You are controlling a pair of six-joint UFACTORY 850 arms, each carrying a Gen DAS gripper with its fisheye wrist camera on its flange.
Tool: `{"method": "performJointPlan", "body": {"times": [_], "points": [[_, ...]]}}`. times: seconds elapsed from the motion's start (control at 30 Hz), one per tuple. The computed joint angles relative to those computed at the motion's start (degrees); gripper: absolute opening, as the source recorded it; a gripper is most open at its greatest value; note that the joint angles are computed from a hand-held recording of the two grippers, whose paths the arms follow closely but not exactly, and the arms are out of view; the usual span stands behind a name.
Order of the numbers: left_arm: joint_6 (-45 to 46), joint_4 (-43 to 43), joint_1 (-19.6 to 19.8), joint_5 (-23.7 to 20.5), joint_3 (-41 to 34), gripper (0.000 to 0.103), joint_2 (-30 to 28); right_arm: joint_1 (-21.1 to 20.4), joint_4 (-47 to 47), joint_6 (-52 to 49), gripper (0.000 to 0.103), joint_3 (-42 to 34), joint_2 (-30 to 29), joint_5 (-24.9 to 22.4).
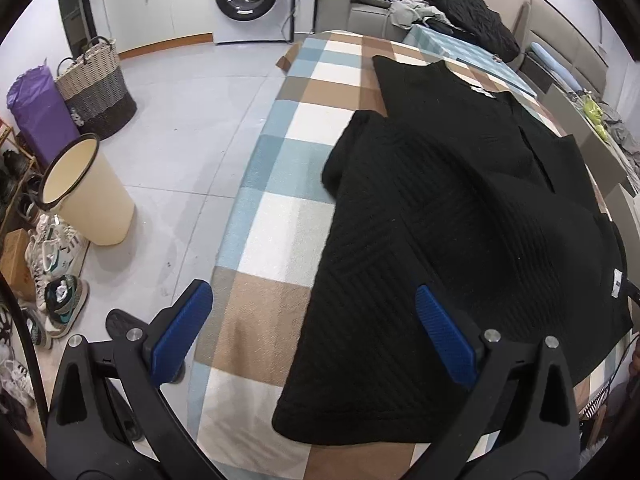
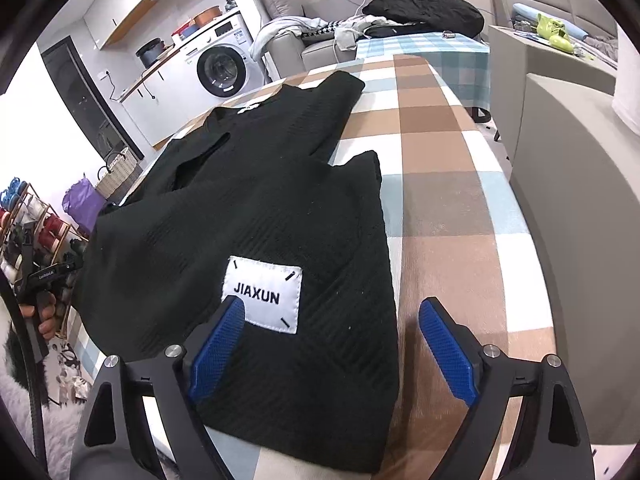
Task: Fold small clothes
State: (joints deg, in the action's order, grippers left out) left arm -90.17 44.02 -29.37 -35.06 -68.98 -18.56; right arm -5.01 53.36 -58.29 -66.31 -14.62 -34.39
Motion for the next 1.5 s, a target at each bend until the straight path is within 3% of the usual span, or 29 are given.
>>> {"method": "performJointPlan", "body": {"times": [0.17,0.27,0.37,0.43,0.47,0.53,0.57,0.6,0.63,0.7,0.93,1.13,1.27,1.37,1.43,1.5], "points": [[2.41,-1.9,1.29,4.52,-0.71,0.1,-0.76,0.05,-0.03,-0.52,0.089,-0.35,-0.52,-0.61],[5.05,-2.79,1.59,6.53,-1.75,0.094,-1.76,-0.07,0.06,-0.72,0.086,-0.36,-0.4,-0.8],[8.64,-5.91,2.07,8.29,-2.56,0.07,-2.74,-0.3,1.29,-2.66,0.081,-0.26,-0.3,-1.24],[9.97,-7.81,2.46,9.57,-2.53,0.047,-3.03,-0.1,0.15,-1.77,0.072,-0.55,-0.57,-0.67],[8.2,-6.52,2.54,10.53,-2.01,0.04,-2.8,-0.06,-0.35,-1.49,0.07,-0.82,-0.83,-0.74],[4.34,-3.34,2.61,12.58,-0.8,0.018,-2.03,0.09,-0.79,-1.55,0.05,-1.01,-1.13,0.04],[2.64,-1.87,2.6,13.18,-0.36,0.014,-1.7,0.17,-1.22,-1.35,0.043,-1.1,-1.24,0.33],[0.5,0.17,2.5,13.61,0.09,0.007,-1.32,0.24,-1.16,-1.86,0.021,-1.04,-1.18,0.88],[-1.26,1.88,2.33,13.4,0.32,0.005,-1.04,0.28,-1.55,-2.07,0.007,-1.16,-1.26,0.8],[-4.16,4.73,2.02,13.15,0.94,0.003,-0.2,0.26,-0.13,-4.88,0.005,-0.31,-0.24,1.65],[-23.43,24.87,1.34,12.11,2.62,0.003,3.87,-1.47,19.75,-23.18,0.005,2.29,5.42,0.71],[-29.5,36.33,3.93,9.77,-3.18,0.003,1.1,1.05,30.66,-29.12,0.004,-3.93,1.86,6.34],[-24.07,31.97,7.52,11.87,-9.99,0.003,-4.77,3.29,26.78,-21.13,0.004,-10.53,-3.78,10.85],[-11.33,18.57,10.32,15.74,-14.39,0.003,-9.35,4.37,16.8,-8.99,0.004,-14.79,-7.92,13.54],[-3.59,10.73,11.35,17.22,-15.75,0.003,-11.23,4.32,8.76,-0.29,0.004,-17.73,-10.78,12.47],[-1.49,7.72,11.7,18.22,-15.67,0.004,-11.98,4.11,2.44,6.37,0.005,-19.82,-12.99,11.0]]}}
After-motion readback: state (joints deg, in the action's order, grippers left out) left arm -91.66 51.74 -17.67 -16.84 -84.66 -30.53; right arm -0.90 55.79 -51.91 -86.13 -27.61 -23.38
